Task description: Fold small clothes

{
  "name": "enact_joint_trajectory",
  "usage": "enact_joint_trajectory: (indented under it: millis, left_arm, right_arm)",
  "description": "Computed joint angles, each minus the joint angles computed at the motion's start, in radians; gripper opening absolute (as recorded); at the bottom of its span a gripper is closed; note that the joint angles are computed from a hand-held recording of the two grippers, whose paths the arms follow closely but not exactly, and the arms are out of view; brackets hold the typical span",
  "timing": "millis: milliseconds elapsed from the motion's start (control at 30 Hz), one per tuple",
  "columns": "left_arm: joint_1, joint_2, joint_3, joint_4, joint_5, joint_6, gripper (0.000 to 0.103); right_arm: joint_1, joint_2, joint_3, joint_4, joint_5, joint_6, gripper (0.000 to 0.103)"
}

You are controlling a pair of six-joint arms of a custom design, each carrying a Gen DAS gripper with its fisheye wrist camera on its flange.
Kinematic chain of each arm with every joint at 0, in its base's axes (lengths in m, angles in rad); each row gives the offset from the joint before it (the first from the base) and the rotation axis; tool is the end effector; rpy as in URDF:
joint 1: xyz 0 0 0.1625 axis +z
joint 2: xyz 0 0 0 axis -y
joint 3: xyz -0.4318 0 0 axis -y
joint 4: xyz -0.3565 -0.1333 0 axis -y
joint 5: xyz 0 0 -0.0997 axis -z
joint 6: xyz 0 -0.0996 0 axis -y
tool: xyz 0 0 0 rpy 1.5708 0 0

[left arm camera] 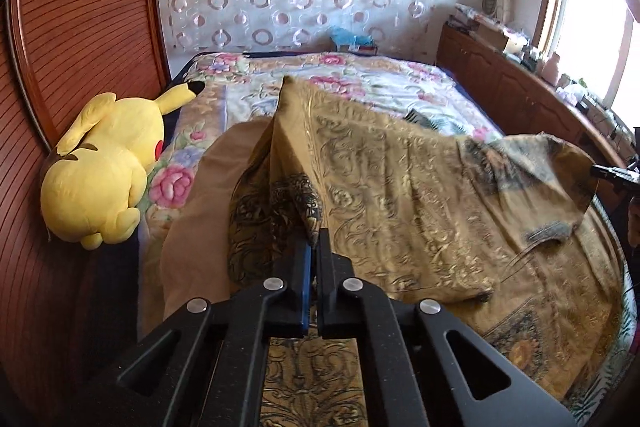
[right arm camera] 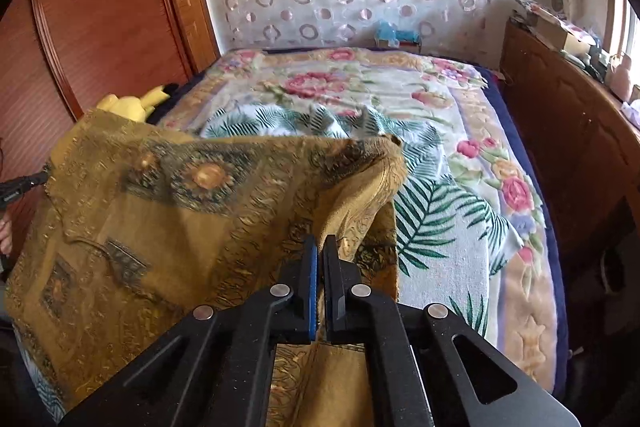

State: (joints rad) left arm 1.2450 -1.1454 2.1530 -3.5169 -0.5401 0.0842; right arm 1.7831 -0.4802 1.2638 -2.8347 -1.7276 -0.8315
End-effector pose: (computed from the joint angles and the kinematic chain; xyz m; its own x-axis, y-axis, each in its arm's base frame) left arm 0.0572 -0.5141 0.3045 -0.6902 -0.4420 -0.5729 0.2481 0.5992 -0.7612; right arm 0.2772 -0.7273 0.0692 -0.5227 -0.7333 0.4347 -0.8506 0.4824 -0.2090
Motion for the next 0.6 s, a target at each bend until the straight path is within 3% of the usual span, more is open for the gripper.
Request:
enact_joint_trajectory:
  millis: [267, 600]
  left_arm:
    - [-0.089, -0.051, 0.085, -0.129, 0.035, 0.016, 0.002]
    - [-0.2, -0.098, 0.257, -0.237, 0.113, -0.03, 0.002]
  right_arm:
    - [-0.02, -0.082, 0.11, -0.113, 0.103, 0.027, 0.002]
    - [-0.055, -0.179, 0.312, -0.247, 0.137, -0.009, 0.002]
